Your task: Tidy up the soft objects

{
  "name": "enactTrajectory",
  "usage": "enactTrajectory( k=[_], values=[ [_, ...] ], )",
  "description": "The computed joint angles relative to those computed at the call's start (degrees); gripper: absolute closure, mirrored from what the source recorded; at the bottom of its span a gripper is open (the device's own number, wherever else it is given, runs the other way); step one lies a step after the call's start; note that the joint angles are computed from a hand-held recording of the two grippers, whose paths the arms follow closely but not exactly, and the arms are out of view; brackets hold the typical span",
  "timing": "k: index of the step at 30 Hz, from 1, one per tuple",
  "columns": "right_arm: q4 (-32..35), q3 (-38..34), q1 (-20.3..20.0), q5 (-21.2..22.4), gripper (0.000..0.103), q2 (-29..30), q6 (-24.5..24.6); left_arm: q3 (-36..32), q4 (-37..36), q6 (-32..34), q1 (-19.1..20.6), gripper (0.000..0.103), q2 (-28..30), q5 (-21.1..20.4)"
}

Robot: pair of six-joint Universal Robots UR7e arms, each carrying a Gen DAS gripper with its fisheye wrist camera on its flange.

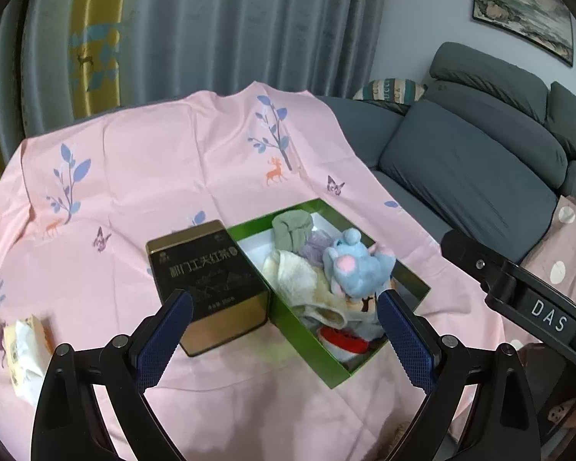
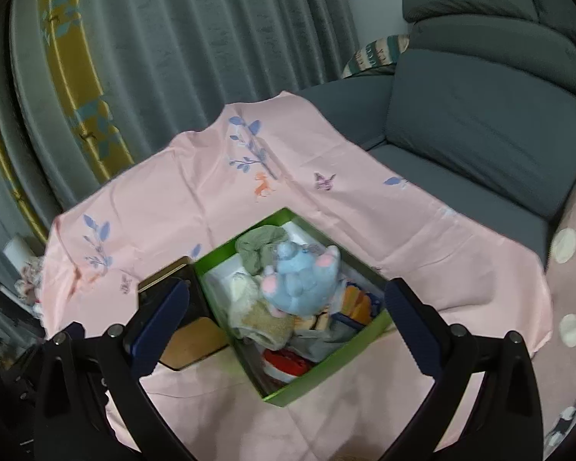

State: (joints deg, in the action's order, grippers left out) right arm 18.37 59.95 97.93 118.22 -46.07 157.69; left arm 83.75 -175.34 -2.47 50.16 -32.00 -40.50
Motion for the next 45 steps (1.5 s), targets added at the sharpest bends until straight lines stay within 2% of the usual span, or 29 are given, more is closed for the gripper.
enactTrajectory(
  k=[8,45],
  values=[
    [-1.7,1.4,0.4,3.5,0.001,-0.7,0.1,0.1,0.8,-0.9,0.3,0.006,0.2,0.0],
    [-2.3,2.4,0.4,5.2,0.001,-1.4,1.0,-0.2,1.7,-0.9,0.4,0.006,1.0,-1.0]
  ],
)
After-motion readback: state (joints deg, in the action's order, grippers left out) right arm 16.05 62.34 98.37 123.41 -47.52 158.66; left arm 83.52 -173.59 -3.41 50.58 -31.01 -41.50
